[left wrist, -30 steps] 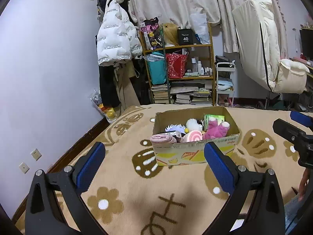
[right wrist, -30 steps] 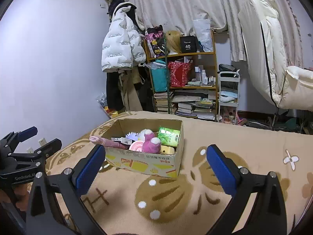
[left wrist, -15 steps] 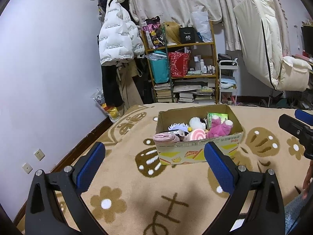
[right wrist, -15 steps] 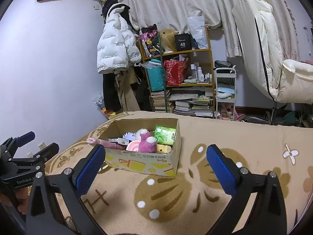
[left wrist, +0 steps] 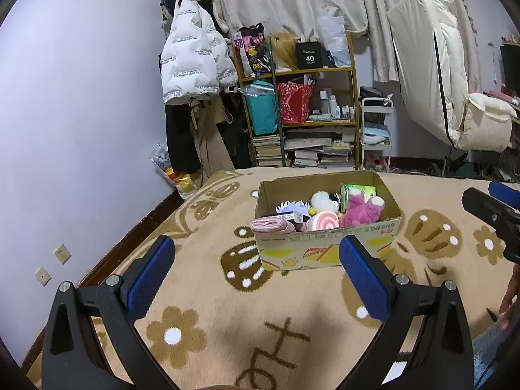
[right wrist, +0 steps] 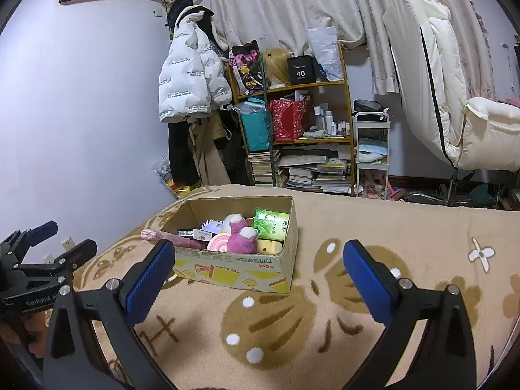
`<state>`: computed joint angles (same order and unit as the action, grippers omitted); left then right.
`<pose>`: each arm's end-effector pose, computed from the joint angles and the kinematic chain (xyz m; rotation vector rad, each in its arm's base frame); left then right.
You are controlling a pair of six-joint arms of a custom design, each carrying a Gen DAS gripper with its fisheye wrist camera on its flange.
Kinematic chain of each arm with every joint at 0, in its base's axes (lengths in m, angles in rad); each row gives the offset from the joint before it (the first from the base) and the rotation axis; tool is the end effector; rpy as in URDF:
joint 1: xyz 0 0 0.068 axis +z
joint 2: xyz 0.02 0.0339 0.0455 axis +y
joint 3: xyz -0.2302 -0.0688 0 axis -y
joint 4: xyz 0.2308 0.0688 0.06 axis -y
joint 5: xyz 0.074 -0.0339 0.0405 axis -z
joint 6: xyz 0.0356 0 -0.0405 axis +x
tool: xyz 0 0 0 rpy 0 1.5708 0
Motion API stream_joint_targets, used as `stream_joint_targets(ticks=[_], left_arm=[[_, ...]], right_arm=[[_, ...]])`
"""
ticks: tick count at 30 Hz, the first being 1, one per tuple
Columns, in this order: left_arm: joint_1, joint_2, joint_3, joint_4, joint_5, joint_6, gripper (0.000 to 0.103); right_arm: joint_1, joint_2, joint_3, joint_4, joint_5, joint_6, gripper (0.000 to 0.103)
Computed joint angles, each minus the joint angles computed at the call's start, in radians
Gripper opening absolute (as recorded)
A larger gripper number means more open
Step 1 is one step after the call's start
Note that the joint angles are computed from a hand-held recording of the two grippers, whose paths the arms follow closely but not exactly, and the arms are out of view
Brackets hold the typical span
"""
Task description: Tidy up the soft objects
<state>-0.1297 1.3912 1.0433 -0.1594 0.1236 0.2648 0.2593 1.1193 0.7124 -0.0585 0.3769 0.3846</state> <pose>0.3087 -0.0447 0.2646 0.4802 2.0178 -0.0457 0.2459 0.0517 0.2363 0.3578 1.9691 0.0283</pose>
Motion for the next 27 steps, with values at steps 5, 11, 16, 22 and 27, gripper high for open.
stream_joint_targets(ticks=[5, 11, 16, 22, 27], left_arm=[[-0.007, 0.001, 0.001, -0.001, -0.003, 0.006, 0.100], [-0.007, -0.003, -0.009, 0.010, -0.005, 0.007, 0.100], [-0.005, -0.003, -0.006, 0.000, -0.005, 0.006, 0.100], [0.001, -0.002, -0.006, -0.002, -0.003, -0.003, 0.100], [0.007, 0.004, 0.000, -0.005, 0.005, -0.002, 0.100]], right_arm=[[0.008, 0.004, 0.002, 0.001, 0.006, 0.007, 0.103], [0.006, 0.003, 0.003, -0.002, 0.005, 0.007, 0.103], [0.010, 0.004, -0.005, 0.006, 0.013, 0.014, 0.103], [0.007, 0.003, -0.014, 0.011, 0.012, 0.017, 0.103], [0.006, 0.007, -0.015, 0.014, 0.017, 0.019, 0.103]])
